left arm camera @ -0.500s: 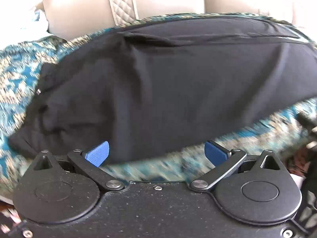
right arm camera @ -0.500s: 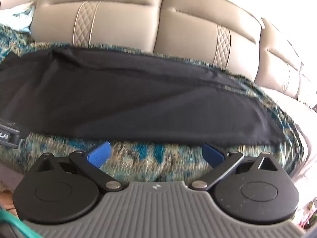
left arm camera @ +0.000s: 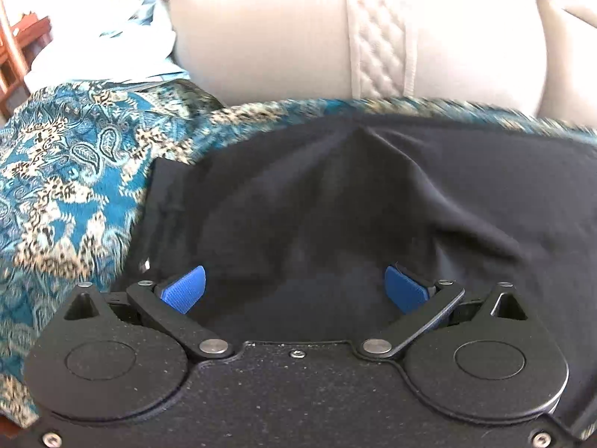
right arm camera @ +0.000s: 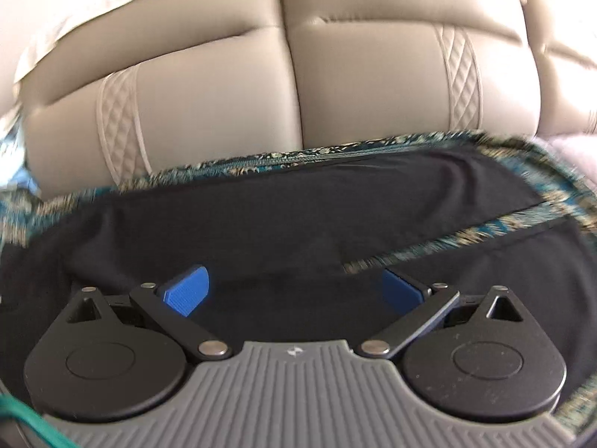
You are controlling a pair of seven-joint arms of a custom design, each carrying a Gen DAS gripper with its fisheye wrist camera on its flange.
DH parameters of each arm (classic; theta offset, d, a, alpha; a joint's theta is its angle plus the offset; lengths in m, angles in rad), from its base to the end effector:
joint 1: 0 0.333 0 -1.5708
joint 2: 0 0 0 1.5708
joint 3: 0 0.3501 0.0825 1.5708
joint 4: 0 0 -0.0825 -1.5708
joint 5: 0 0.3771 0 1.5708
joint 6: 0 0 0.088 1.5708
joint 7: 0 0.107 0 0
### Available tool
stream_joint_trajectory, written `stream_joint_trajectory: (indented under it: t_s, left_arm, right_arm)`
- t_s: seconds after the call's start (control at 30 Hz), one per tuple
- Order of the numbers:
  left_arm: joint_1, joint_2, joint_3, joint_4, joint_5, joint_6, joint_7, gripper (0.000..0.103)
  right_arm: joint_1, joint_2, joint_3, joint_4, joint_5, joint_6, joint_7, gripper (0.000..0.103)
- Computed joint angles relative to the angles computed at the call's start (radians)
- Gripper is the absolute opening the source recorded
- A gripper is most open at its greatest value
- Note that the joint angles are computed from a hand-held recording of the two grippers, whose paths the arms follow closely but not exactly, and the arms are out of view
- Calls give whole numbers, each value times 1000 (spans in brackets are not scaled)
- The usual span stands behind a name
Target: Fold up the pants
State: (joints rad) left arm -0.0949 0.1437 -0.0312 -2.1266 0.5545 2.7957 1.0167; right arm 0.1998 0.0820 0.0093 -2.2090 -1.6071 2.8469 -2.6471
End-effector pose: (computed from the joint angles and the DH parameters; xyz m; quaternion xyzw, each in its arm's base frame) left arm 0.5910 -0.0990 0.4344 -0.6605 0.6908 -0.1593 0.2472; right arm 0.5208 0.1647 0.4027 -0.5038 0.7469 -0.3002 0.3133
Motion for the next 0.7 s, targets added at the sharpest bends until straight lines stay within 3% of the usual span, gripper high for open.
stream_joint_trajectory:
  t_s: [0.1,0.17,0.2,0.27,0.37,0.53,0.7]
  left_arm:
    - [-7,105,19,153,-37,-73,-36,103]
    - [-10,152,35,225,-71,-77,-64,103]
    - [-2,184,32,269,-115,-84,-54,103]
    - [7,257,29,363,-197,-116,-32,103]
    - [-22,346,72,483,-229,-160,-62,103]
    - [-45,452,108,607,-251,-179,-64,103]
    - [-61,518,136,683,-252,-180,-71,103]
  right_arm:
    - [-32,116,-24,124,177,75,-118,103]
    - [-54,195,-33,202,339,122,-233,103]
    - [-82,238,-13,242,464,132,-344,103]
    - [-173,325,92,334,737,87,-614,103]
    - [-257,458,203,503,991,-6,-819,103]
    - [-202,633,176,777,1127,-148,-886,103]
    - [-83,810,77,1124,1155,-408,-988,103]
